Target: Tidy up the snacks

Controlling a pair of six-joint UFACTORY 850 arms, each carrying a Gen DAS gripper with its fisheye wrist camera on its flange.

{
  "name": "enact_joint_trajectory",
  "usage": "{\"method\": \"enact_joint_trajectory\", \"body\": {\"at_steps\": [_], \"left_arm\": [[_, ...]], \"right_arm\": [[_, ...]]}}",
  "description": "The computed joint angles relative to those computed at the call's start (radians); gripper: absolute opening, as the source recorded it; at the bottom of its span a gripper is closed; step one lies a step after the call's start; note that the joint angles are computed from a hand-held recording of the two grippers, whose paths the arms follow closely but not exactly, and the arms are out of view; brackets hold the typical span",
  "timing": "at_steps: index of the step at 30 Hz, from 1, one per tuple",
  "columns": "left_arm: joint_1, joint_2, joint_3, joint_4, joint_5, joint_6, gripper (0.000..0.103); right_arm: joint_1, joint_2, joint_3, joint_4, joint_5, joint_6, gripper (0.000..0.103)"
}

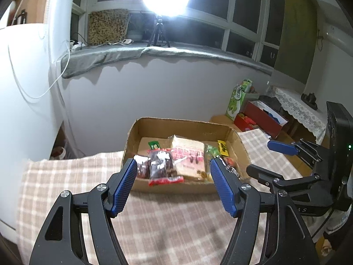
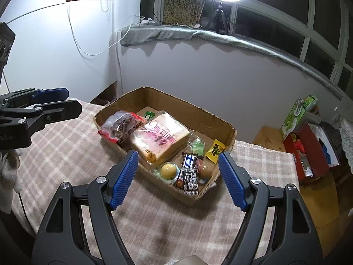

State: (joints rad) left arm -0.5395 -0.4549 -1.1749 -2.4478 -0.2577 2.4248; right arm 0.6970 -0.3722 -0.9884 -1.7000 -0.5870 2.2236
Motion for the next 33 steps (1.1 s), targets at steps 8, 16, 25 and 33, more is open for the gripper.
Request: {"method": "enact_joint_trajectory", "body": {"at_steps": [8, 16, 25, 33], "left_arm": [[-0.004, 0.055, 0.09, -0.281, -0.053, 0.269, 0.071], [-0.016, 0.069, 0.128, -0.407, -0.058, 0.398, 0.08], [-0.025, 0.078, 0.151, -0.468, -0.057, 0.464, 0.08], [-0.031, 0.078, 0.15, -0.474, -0.047, 0.465, 0.08]], "right_arm": [[0.079, 0.028, 0.058, -0.012, -0.106, 0.108, 0.096], [0.123, 0.026, 0.072, 0.019, -0.178, 0.122, 0.1], [0.128, 0.017, 0.064, 0.038, -0.184, 0.115, 0.1], [0.128, 0.021, 0.067, 0.052, -0.195, 0.114, 0.1]]}}
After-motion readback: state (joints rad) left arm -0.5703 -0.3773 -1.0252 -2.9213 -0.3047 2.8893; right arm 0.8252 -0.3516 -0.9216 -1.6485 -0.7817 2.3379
